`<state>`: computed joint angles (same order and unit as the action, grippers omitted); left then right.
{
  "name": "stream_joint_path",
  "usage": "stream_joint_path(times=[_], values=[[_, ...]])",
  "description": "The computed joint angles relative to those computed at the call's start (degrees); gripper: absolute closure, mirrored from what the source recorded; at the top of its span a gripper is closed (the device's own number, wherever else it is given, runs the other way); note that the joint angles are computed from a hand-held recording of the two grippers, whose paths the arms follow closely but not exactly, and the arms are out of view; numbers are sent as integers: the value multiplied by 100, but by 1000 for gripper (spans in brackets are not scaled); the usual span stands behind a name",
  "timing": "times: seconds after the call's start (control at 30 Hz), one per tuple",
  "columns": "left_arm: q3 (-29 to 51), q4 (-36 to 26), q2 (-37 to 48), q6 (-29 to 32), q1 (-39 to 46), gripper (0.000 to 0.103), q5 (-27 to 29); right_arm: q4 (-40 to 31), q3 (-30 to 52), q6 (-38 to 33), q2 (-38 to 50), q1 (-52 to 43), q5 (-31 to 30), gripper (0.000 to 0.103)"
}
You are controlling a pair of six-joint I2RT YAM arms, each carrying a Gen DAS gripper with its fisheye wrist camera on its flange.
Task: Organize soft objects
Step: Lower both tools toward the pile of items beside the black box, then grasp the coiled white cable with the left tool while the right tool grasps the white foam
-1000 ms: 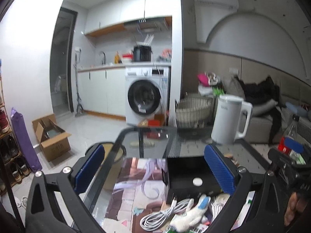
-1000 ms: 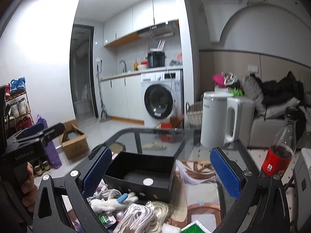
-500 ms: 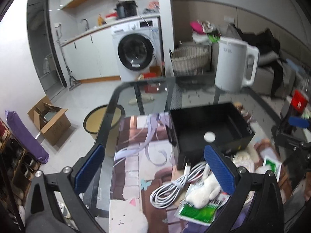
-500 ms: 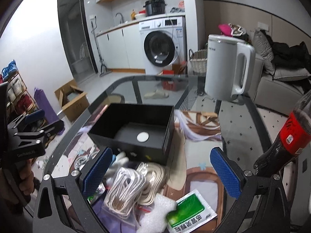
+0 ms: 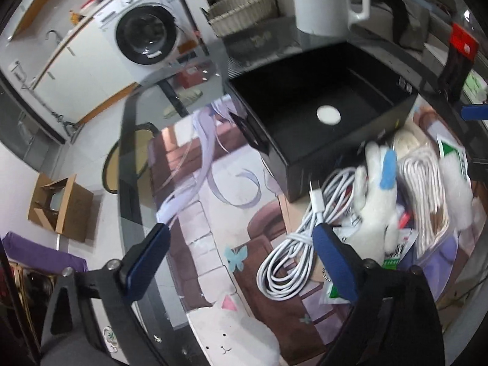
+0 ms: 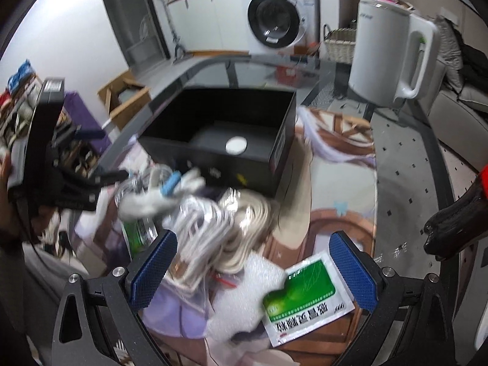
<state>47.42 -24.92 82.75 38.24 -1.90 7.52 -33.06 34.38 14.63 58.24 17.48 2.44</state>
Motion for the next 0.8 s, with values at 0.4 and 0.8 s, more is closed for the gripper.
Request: stream_joint_path(times=[0.4, 0.8], values=[[82, -219, 553, 460, -181, 25, 38, -228, -237, -433, 374, -2, -445, 22], [136, -272, 845, 221, -428, 70, 106, -26, -241, -425, 888, 614, -366, 32]])
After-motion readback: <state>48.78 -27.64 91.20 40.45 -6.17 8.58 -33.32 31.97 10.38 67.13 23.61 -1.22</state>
